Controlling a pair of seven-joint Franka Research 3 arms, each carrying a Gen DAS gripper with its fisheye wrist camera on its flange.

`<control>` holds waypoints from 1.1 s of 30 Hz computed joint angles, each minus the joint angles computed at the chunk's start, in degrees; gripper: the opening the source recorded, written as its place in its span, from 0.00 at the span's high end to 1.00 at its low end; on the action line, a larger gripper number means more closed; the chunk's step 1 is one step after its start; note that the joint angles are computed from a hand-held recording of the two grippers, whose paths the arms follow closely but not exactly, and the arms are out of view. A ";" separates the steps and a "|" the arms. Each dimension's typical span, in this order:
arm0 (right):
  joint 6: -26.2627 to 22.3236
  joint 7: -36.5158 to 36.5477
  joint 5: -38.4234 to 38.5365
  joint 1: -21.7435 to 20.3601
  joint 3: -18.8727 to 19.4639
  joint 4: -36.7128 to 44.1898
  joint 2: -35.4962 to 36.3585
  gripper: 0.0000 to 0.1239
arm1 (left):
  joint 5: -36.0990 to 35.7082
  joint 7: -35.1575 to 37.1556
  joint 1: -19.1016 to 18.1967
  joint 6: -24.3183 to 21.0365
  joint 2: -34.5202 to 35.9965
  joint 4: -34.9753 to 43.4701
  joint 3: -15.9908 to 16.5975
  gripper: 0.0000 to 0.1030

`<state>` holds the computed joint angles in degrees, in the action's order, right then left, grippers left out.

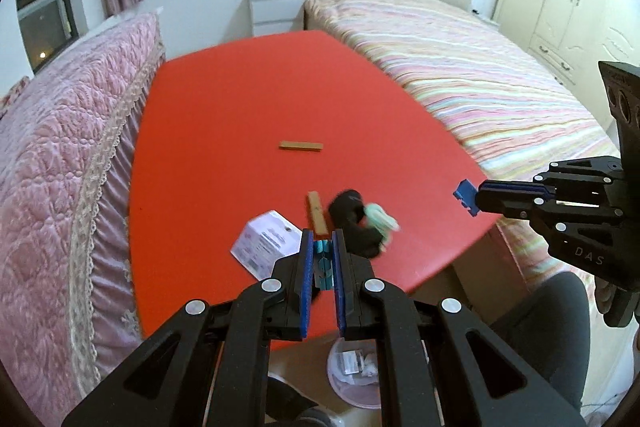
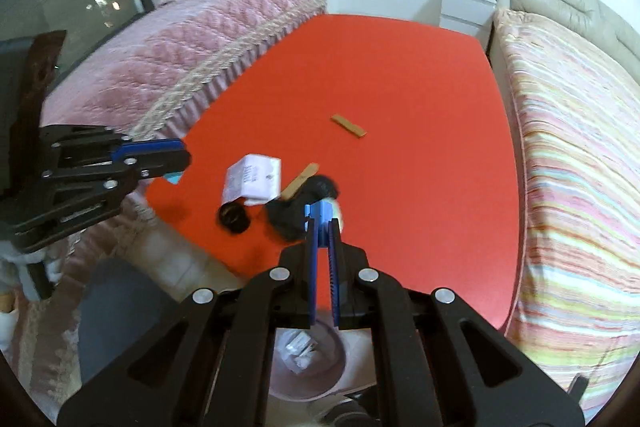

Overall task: Collect trash
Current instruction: 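Carry both blocks to the wastebasket and open both tools over it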

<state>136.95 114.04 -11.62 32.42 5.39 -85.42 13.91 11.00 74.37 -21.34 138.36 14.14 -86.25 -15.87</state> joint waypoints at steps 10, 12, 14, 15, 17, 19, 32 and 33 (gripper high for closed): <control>5.89 0.83 2.78 -1.18 3.40 -16.46 -11.12 0.96 | -4.57 0.88 -0.08 6.94 -9.62 -15.45 -1.70 0.91; 6.07 0.90 3.26 -1.51 4.02 -18.41 -12.36 0.96 | -6.43 1.81 -0.29 7.54 -10.76 -17.40 -2.01 0.91; 6.49 0.48 4.85 -1.84 4.55 -20.13 -13.24 0.96 | -8.57 2.92 -0.51 7.96 -11.53 -18.97 -2.17 0.92; 6.41 0.41 5.26 -1.93 4.80 -20.95 -13.72 0.96 | -9.48 3.49 -0.67 8.07 -11.89 -19.76 -2.27 0.91; 6.48 0.10 6.26 -2.03 5.26 -22.17 -14.19 0.96 | -11.09 4.14 -0.91 8.08 -12.21 -20.83 -2.29 0.91; 6.48 -0.47 7.48 -2.08 5.58 -22.87 -14.33 0.96 | -11.56 4.18 -1.15 8.03 -12.30 -21.29 -2.25 0.91; 7.05 -4.12 14.07 -2.21 5.95 -24.70 -14.67 0.95 | -15.81 7.73 -1.58 6.86 -11.98 -21.08 -2.37 0.87; 6.88 -4.11 14.12 -2.25 5.93 -24.66 -14.60 0.91 | -17.32 8.75 -1.47 6.46 -11.83 -20.90 -2.40 0.80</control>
<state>143.83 109.93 2.50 30.17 11.32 -110.08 -0.69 -6.32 83.12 -22.81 144.82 2.31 -107.16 -18.27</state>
